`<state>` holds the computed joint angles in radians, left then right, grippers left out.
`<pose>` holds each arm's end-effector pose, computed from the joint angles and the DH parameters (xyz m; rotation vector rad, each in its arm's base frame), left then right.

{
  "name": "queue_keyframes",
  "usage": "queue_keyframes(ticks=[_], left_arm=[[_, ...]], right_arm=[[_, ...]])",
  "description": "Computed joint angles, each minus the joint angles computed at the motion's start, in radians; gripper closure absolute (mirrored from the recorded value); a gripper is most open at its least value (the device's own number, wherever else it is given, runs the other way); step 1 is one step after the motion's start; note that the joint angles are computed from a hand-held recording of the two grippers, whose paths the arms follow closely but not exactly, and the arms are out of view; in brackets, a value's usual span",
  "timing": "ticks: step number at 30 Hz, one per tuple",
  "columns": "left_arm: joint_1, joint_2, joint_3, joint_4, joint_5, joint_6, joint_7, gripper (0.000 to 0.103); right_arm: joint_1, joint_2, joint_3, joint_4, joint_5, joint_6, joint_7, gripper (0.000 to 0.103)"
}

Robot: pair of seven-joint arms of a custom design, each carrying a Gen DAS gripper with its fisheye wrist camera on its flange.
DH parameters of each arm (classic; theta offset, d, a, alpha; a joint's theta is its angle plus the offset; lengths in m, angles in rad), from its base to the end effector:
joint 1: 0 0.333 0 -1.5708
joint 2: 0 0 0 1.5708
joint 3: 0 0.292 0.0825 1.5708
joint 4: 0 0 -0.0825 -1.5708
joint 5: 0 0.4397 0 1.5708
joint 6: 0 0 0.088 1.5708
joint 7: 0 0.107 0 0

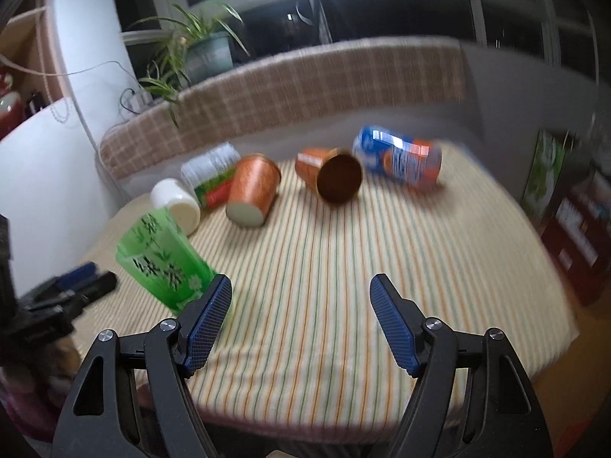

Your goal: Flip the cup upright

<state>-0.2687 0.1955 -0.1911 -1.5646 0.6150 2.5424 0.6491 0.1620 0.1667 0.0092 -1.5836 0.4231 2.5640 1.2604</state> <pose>0.6488 -0.3158 0.5882 -1.8040 1.6151 -0.9246 0.7058 0.1152 0.5991 -1.8013 1.4379 -0.4498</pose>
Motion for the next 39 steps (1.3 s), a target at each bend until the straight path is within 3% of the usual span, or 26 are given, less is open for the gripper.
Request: queue_keyframes(ticks=[1,4,7,11,18,39], left_arm=[[-0.017,-0.016,0.017,-0.008,0.080,-0.005,-0.068,0.016],[-0.043,-0.054,0.038,-0.023,0.292,-0.016,-0.237,0.001],[-0.051,-0.076,0.033,-0.021,0.461,-0.047,-0.353,0.000],[-0.049,-0.074,0.016,0.005,0.527,-0.081,-0.372,0.000],[-0.061,-0.071,0.003,0.014,0.577,-0.134,-0.400,0.000],[-0.055,-0.085,-0.004,-0.003,0.573,-0.139,-0.423,0.000]], right_arm=[[0.007,-0.009,0.001,-0.014,-0.015,0.041,-0.006,0.022],[0.016,-0.024,0.003,-0.038,-0.034,0.117,-0.021,0.021],[0.027,-0.042,0.003,-0.067,-0.059,0.201,-0.031,0.017],[0.036,-0.052,0.003,-0.087,-0.069,0.278,-0.025,0.013],[0.045,-0.063,0.001,-0.113,-0.080,0.349,-0.005,0.013],[0.046,-0.059,-0.001,-0.110,-0.096,0.321,0.011,0.013]])
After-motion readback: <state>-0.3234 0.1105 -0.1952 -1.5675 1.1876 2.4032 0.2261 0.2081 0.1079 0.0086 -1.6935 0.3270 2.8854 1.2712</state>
